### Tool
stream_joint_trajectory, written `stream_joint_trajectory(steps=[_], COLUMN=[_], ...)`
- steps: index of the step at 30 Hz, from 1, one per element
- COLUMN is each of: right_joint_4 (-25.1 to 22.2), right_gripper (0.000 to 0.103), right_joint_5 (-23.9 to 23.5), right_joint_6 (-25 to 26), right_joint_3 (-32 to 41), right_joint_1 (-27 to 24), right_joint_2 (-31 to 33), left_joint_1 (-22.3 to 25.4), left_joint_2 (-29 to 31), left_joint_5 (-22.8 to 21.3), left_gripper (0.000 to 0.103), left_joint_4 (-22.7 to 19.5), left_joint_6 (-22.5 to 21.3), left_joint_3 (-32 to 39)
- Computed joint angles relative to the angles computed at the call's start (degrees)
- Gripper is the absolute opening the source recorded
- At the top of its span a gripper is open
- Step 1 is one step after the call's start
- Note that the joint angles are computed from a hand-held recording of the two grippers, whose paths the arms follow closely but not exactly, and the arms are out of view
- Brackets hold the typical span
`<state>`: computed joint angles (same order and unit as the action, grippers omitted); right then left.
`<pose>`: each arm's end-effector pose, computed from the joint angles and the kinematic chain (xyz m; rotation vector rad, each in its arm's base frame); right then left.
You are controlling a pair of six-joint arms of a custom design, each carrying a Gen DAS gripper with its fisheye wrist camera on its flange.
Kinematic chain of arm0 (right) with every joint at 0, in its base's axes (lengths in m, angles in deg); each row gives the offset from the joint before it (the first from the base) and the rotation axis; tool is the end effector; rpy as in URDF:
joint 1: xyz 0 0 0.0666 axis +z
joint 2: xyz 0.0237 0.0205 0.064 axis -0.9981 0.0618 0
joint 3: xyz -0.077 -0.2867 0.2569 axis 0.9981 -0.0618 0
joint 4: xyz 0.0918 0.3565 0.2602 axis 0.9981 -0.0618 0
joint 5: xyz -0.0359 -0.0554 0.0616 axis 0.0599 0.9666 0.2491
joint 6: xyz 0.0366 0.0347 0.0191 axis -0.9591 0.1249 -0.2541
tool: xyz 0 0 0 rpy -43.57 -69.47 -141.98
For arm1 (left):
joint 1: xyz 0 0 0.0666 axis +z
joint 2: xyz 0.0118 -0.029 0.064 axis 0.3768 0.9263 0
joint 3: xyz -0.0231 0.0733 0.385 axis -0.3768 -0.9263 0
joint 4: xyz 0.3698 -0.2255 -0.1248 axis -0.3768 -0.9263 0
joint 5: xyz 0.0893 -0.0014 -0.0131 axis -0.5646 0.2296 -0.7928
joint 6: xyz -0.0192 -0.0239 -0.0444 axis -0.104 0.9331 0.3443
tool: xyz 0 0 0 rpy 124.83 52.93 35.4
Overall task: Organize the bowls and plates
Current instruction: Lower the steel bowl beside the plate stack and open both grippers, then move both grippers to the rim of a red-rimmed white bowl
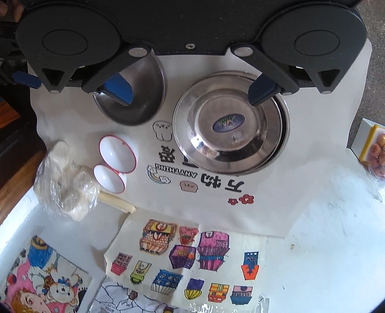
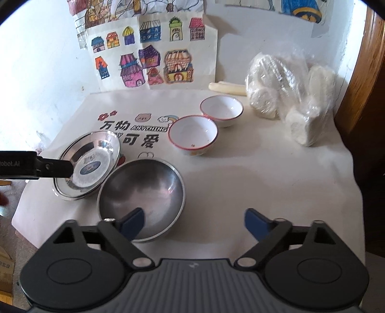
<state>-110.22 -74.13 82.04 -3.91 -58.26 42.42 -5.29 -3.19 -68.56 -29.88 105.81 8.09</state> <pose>0.4283 0.2286 0.3481 -0.4438 2.4579 0.2492 0.4078 -0.2031 0.3831 -0.3984 2.4939 -0.1990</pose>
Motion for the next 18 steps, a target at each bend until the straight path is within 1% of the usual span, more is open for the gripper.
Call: stream_joint_trajectory(steps=[5, 7, 8, 11, 12, 15, 18], right_joint_4=[-1.18, -1.78, -2.01, -2.17, -2.07, -2.17, -2.33], right_gripper=[0.103, 0.103, 0.103, 0.103, 0.103, 0.103, 0.103], right_joint_5=[2.64, 3.37, 3.57, 2.87, 2.30, 0.65, 0.33], right_joint_6=[1.02, 1.40, 1.57, 2.19, 2.44, 3.02, 3.21], right_joint_3=[2.10, 2.96, 3.34, 3.91, 4.02, 4.79, 5.99], right_joint_1=[-0.34, -0.58, -0.73, -1.46, -1.77, -2.86, -3.67], right_joint_2=[1.39, 1.93, 2.12, 2.26, 2.34, 3.31, 4.83], left_joint_1=[0.42, 0.42, 0.45, 0.57, 0.65, 0.94, 0.87], left_joint_2=[1.49, 1.61, 1.37, -0.37, -0.27, 1.09, 3.13], left_joint_5=[-0.77, -1.10, -1.10, -0.13, 0.56, 2.58, 2.71], left_gripper=[0.102, 0.102, 0.102, 0.102, 0.102, 0.102, 0.102], left_joint_4=[1.14, 2.84, 4.26, 11.48, 12.43, 13.40, 13.35], left_joint_6=[-2.27, -3.50, -4.34, -7.73, -8.33, -8.12, -7.98], left_joint_3=[1.62, 1.78, 1.54, -0.76, -0.77, 0.17, 1.74])
